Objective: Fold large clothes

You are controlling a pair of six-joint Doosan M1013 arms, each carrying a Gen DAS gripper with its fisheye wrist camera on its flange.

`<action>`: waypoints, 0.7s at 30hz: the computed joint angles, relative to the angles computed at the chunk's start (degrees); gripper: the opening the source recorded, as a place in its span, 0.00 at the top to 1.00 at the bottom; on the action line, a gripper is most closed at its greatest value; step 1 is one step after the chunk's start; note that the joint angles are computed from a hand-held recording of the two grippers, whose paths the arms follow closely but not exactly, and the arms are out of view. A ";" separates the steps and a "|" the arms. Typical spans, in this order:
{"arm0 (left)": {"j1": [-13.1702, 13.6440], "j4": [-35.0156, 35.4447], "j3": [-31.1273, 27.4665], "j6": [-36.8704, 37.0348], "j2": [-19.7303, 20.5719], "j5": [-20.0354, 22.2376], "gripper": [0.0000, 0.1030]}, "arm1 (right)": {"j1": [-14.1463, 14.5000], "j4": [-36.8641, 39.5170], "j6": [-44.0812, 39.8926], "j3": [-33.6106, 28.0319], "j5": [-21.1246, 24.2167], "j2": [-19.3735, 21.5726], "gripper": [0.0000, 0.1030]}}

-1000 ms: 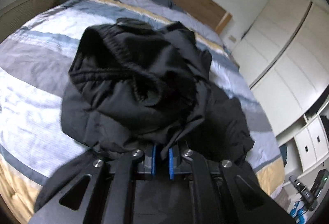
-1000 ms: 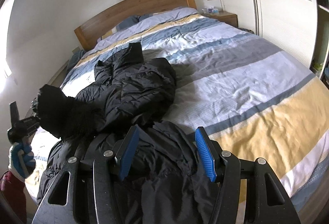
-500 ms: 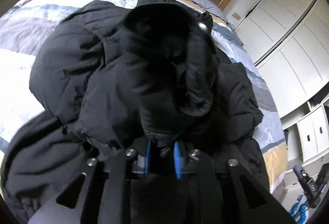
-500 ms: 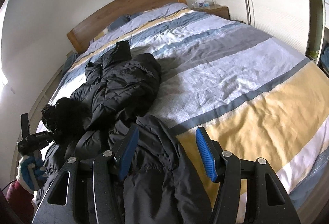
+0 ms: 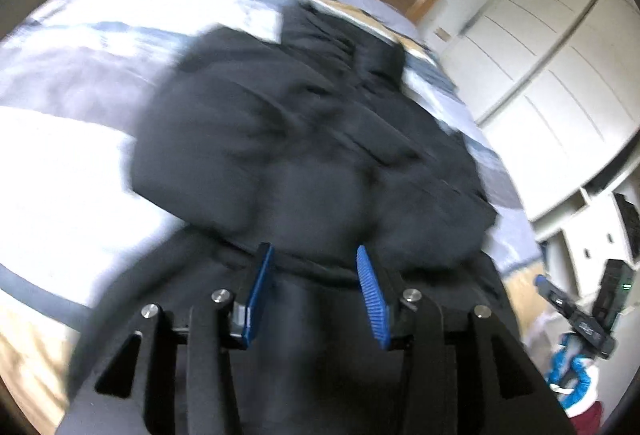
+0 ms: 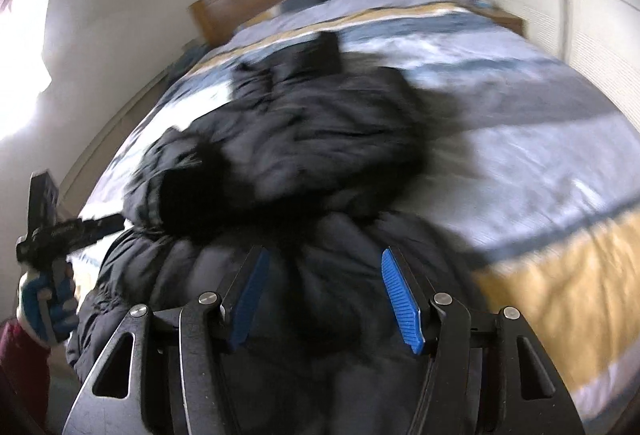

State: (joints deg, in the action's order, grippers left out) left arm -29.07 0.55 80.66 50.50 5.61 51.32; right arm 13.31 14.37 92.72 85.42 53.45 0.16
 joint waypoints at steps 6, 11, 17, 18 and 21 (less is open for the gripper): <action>5.13 2.68 -0.72 -0.52 0.03 0.67 0.60 | 6.79 2.46 -6.73 -10.07 0.99 8.03 0.43; 7.42 0.59 -1.94 2.60 2.11 0.51 0.60 | 10.79 4.37 -10.95 -18.59 2.06 14.78 0.43; 6.76 -2.21 -3.82 6.87 5.74 1.55 0.60 | 12.73 3.57 -12.00 -22.98 6.16 20.27 0.43; 6.50 -2.92 -3.87 7.54 6.12 1.72 0.60 | 12.78 2.86 -12.08 -22.86 6.74 20.62 0.43; 5.44 -2.47 -4.65 8.56 7.04 3.58 0.60 | 12.39 0.54 -11.97 -21.17 7.03 20.66 0.43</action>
State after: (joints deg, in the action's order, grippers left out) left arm -23.63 -1.92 76.01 59.05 12.65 54.90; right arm 25.70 14.92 80.76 64.25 60.48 20.82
